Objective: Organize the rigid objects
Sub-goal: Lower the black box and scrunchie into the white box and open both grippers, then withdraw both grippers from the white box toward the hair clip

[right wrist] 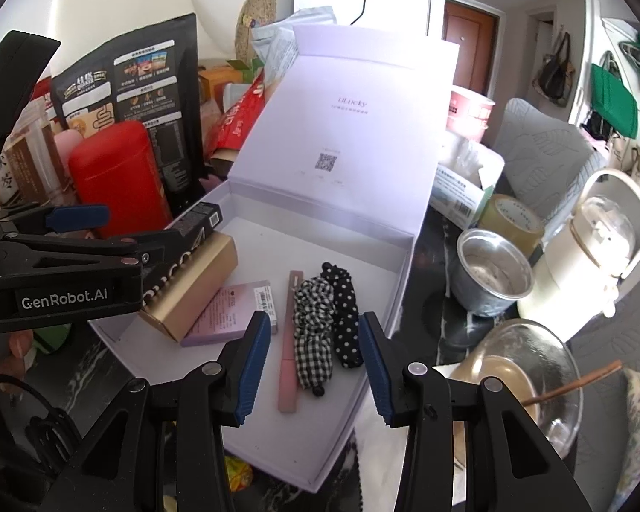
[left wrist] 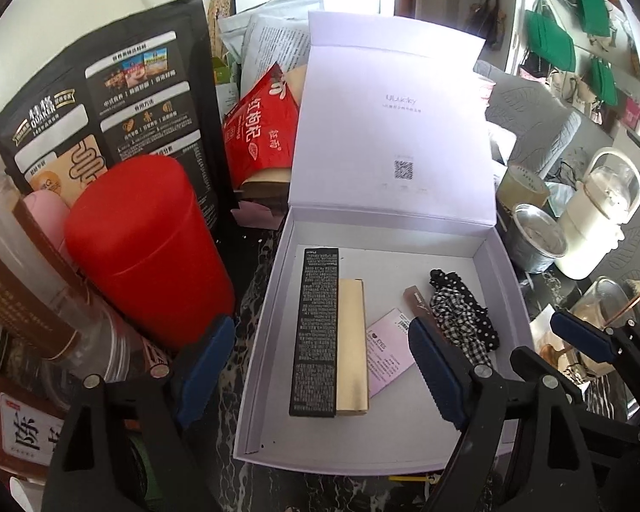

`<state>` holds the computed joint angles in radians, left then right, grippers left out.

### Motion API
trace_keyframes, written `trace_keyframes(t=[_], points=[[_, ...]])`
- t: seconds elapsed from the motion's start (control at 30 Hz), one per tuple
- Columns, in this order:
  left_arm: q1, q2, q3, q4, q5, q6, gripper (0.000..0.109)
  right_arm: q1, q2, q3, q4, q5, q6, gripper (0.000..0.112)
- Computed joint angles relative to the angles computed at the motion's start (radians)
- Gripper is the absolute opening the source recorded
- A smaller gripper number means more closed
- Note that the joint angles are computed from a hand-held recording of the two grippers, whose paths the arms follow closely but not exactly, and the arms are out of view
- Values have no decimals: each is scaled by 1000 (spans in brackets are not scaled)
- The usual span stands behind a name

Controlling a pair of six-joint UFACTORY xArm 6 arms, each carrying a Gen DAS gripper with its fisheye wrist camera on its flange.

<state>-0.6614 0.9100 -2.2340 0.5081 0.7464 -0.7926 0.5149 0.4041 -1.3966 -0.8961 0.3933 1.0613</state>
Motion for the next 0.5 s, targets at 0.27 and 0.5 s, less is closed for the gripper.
trace_keyframes(t=[0.27,0.5], points=[[-16,-114,141,83,-24,-66,84,13,-64,49,-60,2,62,43],[-33,-239,293,175,-58,-167,84,34,-140,104,-119,3,117,43]])
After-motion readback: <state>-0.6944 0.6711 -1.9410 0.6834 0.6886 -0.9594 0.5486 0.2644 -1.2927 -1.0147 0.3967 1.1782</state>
